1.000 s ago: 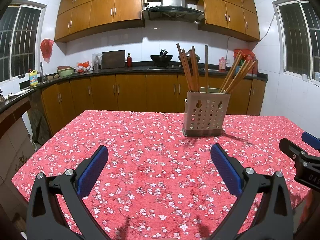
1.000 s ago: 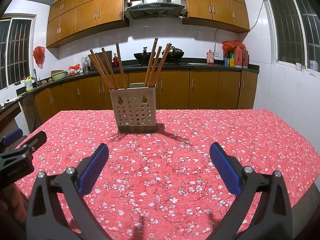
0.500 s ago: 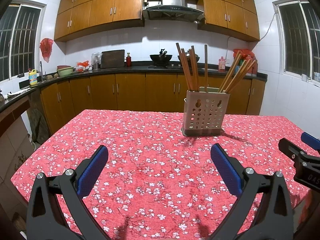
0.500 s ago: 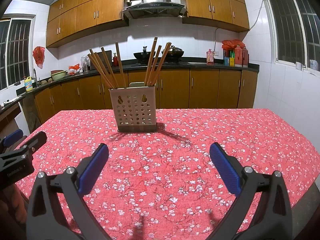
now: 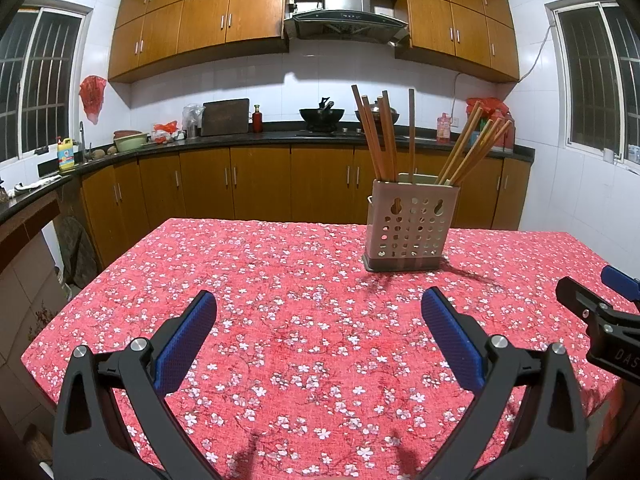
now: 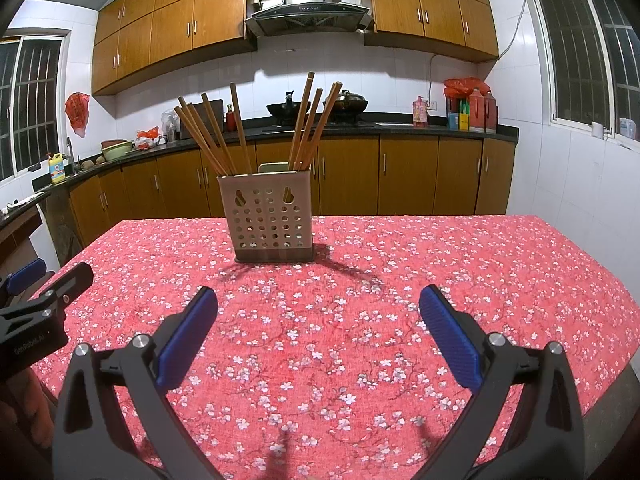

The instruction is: Organize utensils

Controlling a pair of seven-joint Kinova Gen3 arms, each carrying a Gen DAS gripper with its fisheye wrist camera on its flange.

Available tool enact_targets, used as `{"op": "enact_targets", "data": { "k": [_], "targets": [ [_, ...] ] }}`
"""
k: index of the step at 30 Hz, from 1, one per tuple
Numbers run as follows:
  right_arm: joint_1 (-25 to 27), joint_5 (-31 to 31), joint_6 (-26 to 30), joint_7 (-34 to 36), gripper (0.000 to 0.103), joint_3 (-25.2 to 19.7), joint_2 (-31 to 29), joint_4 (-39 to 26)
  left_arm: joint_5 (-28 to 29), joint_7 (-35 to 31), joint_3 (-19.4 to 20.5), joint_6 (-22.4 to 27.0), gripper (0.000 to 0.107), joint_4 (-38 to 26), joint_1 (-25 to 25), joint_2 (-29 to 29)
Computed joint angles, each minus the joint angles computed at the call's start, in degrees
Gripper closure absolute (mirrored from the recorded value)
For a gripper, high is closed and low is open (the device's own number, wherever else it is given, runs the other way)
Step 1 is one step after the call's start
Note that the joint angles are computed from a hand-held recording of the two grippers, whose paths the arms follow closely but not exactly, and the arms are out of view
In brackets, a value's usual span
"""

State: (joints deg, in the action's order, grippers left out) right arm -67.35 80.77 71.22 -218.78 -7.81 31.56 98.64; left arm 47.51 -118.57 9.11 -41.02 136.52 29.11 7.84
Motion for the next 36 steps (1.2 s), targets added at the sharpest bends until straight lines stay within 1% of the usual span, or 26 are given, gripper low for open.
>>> {"op": "enact_targets", "data": {
  "k": [8,19,28,36],
  "targets": [
    [0.0,-0.2,-0.2,0.1,0.004,0.1,0.1,-0.2,0.2,-0.1,0.0,0.2,0.006,-0.1,-0.1,-0.1],
    [-0.1,-0.4,-0.3,0.0,0.004,0.1,0.2,-0.3,0.7,0.6,0.2,-1.0,0.006,0.4,0.9,0.7],
    [-0.1,-0.4,-0.4,0.2,0.004,0.2,0.2,-0.4,1.4,-0.2,0.0,0.2,0.006,-0.1,0.8,0.4],
    [-0.2,-0.4,-0.6,0.0,0.004,0.1,0.2,-0.3,1.8,-0.4,0.1,0.1,0.006,-0.1,0.9,0.4]
  ]
}}
